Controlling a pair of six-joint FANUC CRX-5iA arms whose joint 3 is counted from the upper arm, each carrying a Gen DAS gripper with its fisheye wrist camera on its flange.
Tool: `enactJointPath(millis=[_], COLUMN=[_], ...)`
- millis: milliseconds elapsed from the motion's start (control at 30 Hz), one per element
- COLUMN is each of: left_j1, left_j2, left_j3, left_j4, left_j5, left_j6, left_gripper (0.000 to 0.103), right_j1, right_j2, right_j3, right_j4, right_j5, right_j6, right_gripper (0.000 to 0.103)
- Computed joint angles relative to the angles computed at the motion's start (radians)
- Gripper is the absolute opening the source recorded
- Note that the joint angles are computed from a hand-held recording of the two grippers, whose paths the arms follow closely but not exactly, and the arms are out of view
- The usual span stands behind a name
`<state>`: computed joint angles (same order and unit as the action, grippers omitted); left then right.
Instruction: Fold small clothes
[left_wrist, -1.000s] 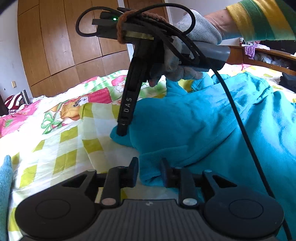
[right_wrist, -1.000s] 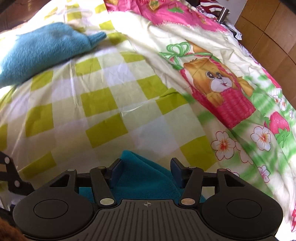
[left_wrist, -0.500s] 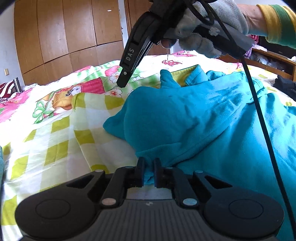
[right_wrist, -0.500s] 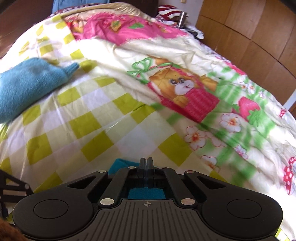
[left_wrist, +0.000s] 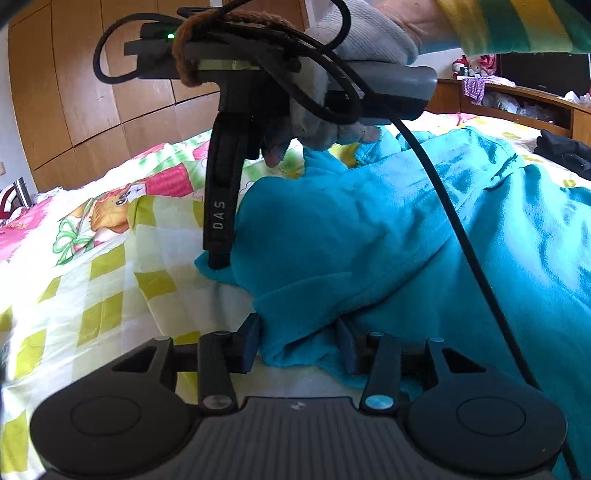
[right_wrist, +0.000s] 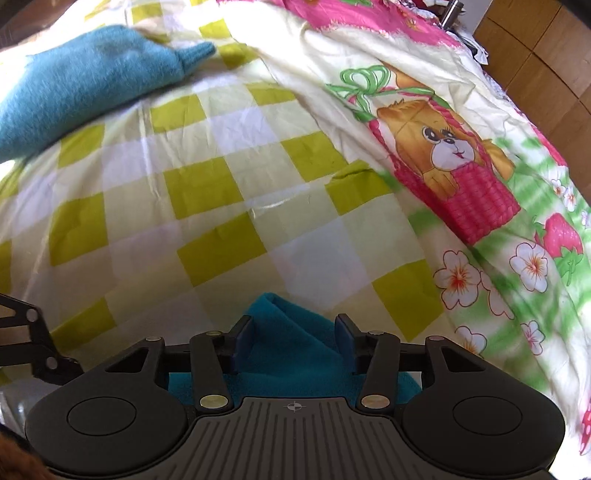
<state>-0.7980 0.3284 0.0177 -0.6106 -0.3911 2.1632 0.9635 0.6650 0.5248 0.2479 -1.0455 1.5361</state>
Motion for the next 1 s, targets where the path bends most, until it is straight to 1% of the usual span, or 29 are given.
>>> enactJointPath(millis=[33,67,100,167,233,300,333,367,400,433,467,500,533,567,600,667,733,800,833,867,933,967,1000], left_j1=[0.006,0.012,0.009,-0.008,-0.012,-0.005,-0.016,-0.024,-0.035,-0.031,-0.029,-0.041,-0.063,-0.082,-0.081,-0.078,-0.108,-0.109,-0.115,-0.127,-0.143,-0.152,-0.147], left_j2=[0.002,0.002,-0.002,-0.01,-0.022,-0.035,-0.036,-0.035,-0.037,-0.042,-0.047,-0.042,-0.035,-0.035,-0.043,-0.063,-0.079,-0.117,-0.131,-0.139,-0.141,-0.129,-0.11], left_j3=[-0.001,-0.004,-0.004,0.001,-0.015,-0.044,-0.039,-0.035,-0.027,-0.034,-0.039,-0.018,0.009,0.024,0.023,0.018,0.028,-0.002,-0.011,-0.01,-0.004,0.014,0.034], left_j4=[0.023,0.05,0.049,0.019,0.038,0.1,0.084,0.086,0.062,0.09,0.102,0.063,-0.009,-0.064,-0.067,-0.066,-0.138,-0.127,-0.132,-0.144,-0.177,-0.198,-0.186], left_j5=[0.002,0.007,0.007,-0.009,0.003,0.038,0.031,0.021,0.004,0.009,0.004,-0.047,-0.106,-0.154,-0.167,-0.182,-0.238,-0.22,-0.216,-0.224,-0.216,-0.212,-0.203], left_j6=[0.002,0.003,0.017,0.052,0.053,0.02,0.041,0.04,0.065,0.046,0.062,0.108,0.159,0.197,0.215,0.233,0.288,0.292,0.307,0.329,0.375,0.407,0.406], left_gripper=[0.045,0.035,0.029,0.025,0.024,0.023,0.023,0.022,0.022,0.022,0.023,0.023,0.024,0.028,0.03,0.034,0.034,0.034,0.034,0.034,0.034,0.034,0.035], right_j1=[0.006,0.01,0.015,0.031,0.033,0.027,0.022,0.016,0.01,0.009,0.008,0.009,0.003,-0.005,-0.012,-0.025,-0.027,-0.019,-0.012,0.004,0.025,0.031,0.033], right_j2=[0.01,0.01,0.0,-0.039,-0.081,-0.121,-0.135,-0.145,-0.149,-0.145,-0.138,-0.129,-0.114,-0.106,-0.111,-0.167,-0.231,-0.33,-0.369,-0.408,-0.474,-0.499,-0.502], right_j3=[-0.002,-0.008,-0.031,-0.107,-0.161,-0.213,-0.233,-0.244,-0.255,-0.261,-0.283,-0.299,-0.29,-0.28,-0.294,-0.382,-0.439,-0.56,-0.601,-0.648,-0.756,-0.805,-0.825], right_j4=[0.019,0.023,0.037,0.096,0.124,0.17,0.197,0.213,0.238,0.265,0.338,0.408,0.426,0.419,0.438,0.493,0.482,0.52,0.502,0.492,0.533,0.533,0.525], right_j5=[-0.011,-0.015,-0.004,0.047,0.089,0.144,0.167,0.183,0.2,0.201,0.213,0.215,0.208,0.205,0.223,0.327,0.372,0.439,0.449,0.439,0.429,0.414,0.371], right_j6=[-0.024,-0.049,-0.08,-0.131,-0.207,-0.31,-0.362,-0.406,-0.455,-0.488,-0.561,-0.614,-0.647,-0.694,-0.75,-0.842,-0.868,-0.912,-0.897,-0.893,-0.939,-0.956,-0.991], right_gripper=[0.028,0.004,0.004,0.002,0.002,0.002,0.001,0.001,0.0,0.0,0.0,0.0,0.0,0.0,0.0,0.0,0.004,0.007,0.008,0.008,0.008,0.007,0.007])
